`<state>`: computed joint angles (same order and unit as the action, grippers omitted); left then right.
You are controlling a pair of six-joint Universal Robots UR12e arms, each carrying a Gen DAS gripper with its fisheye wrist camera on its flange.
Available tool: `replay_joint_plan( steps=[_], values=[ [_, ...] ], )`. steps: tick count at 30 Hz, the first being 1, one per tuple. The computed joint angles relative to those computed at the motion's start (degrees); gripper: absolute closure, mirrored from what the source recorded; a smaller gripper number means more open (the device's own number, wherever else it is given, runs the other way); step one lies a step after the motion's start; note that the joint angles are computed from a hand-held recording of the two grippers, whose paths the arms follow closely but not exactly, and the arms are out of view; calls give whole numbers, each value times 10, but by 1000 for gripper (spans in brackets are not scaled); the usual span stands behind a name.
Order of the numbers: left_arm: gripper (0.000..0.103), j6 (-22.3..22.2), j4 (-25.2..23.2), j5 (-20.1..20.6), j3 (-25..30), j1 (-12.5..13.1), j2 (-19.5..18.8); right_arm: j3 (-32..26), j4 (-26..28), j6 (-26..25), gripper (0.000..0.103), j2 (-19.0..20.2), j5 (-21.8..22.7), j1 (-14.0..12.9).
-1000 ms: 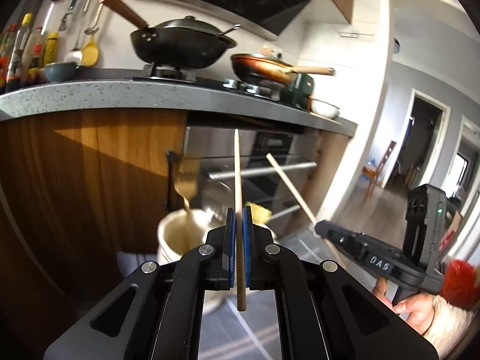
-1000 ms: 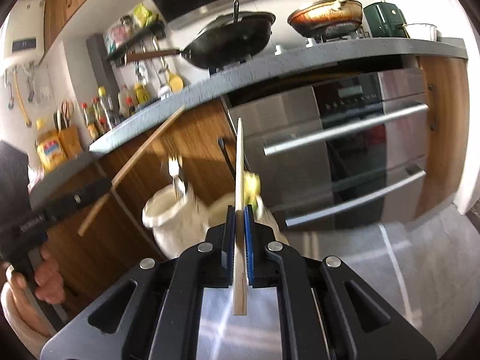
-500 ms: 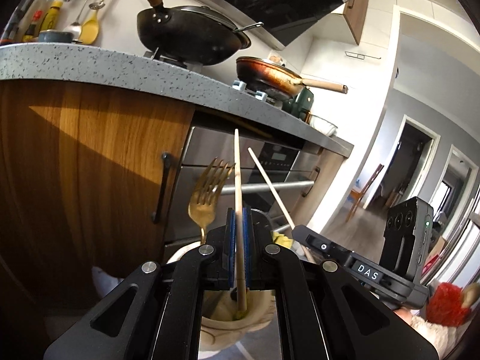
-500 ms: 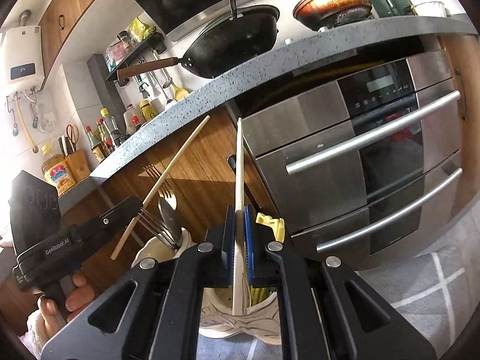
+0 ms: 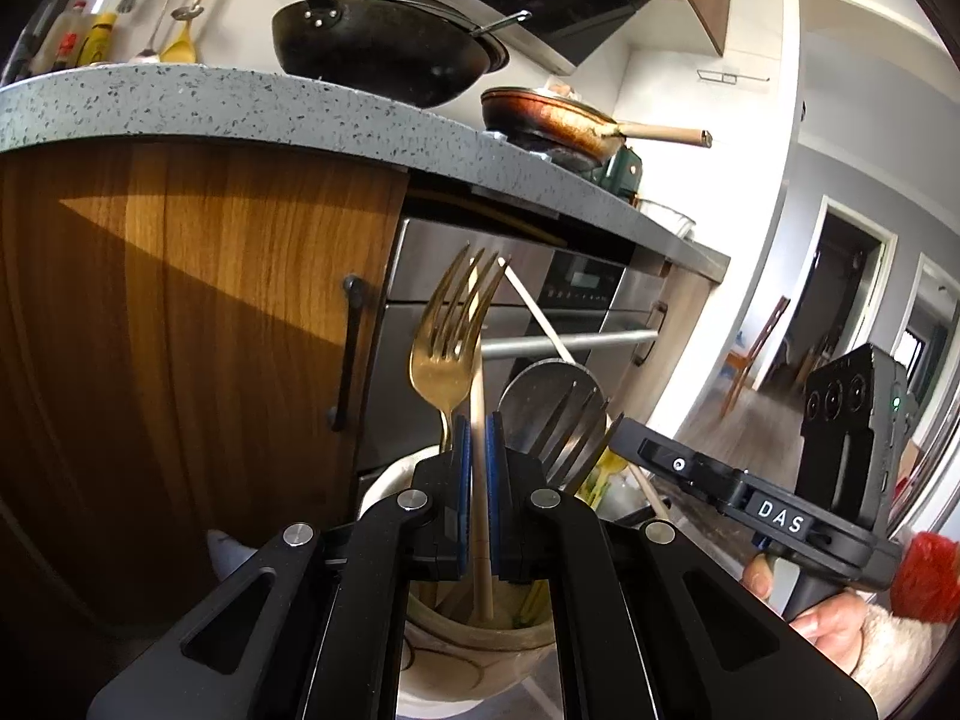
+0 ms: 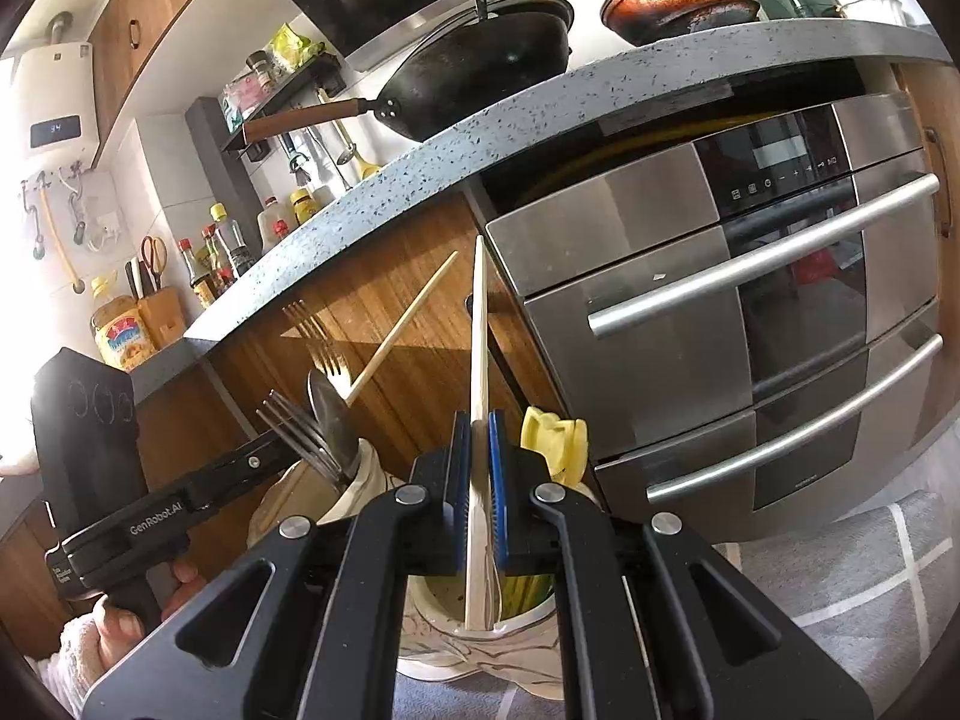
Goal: Organize utensils
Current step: 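Lower the chopstick into the large cup while the right gripper lowers its chopstick into the small cup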
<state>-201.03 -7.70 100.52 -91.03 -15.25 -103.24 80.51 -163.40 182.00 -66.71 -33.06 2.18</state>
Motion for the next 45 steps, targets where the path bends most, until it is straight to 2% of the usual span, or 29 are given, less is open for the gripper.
replay_joint_plan(
  steps=[14, 17, 21, 25, 31, 37, 45],
  values=[
    [98, 33, -15, 25, 10, -8, -9, 4, 2, 0, 97, -1, 11, -2],
    [98, 30, -11, 23, 6, -8, -7, 2, -16, 19, 97, 3, 23, -3],
    [98, 29, -10, 23, 5, -7, -7, -2, -10, 35, 97, 9, 34, -3],
    [98, 28, -4, 24, 4, -8, -7, -5, -8, 45, 97, 12, 21, 0],
    [98, 26, 0, 18, 4, -7, -8, 0, -65, 53, 97, 14, -17, 10],
    [98, 24, 1, 14, 4, -6, -8, 19, -129, 25, 97, 11, -57, 18],
    [98, 27, 2, 15, 4, -6, -8, 25, -131, 11, 97, 10, -58, 17]
  ],
)
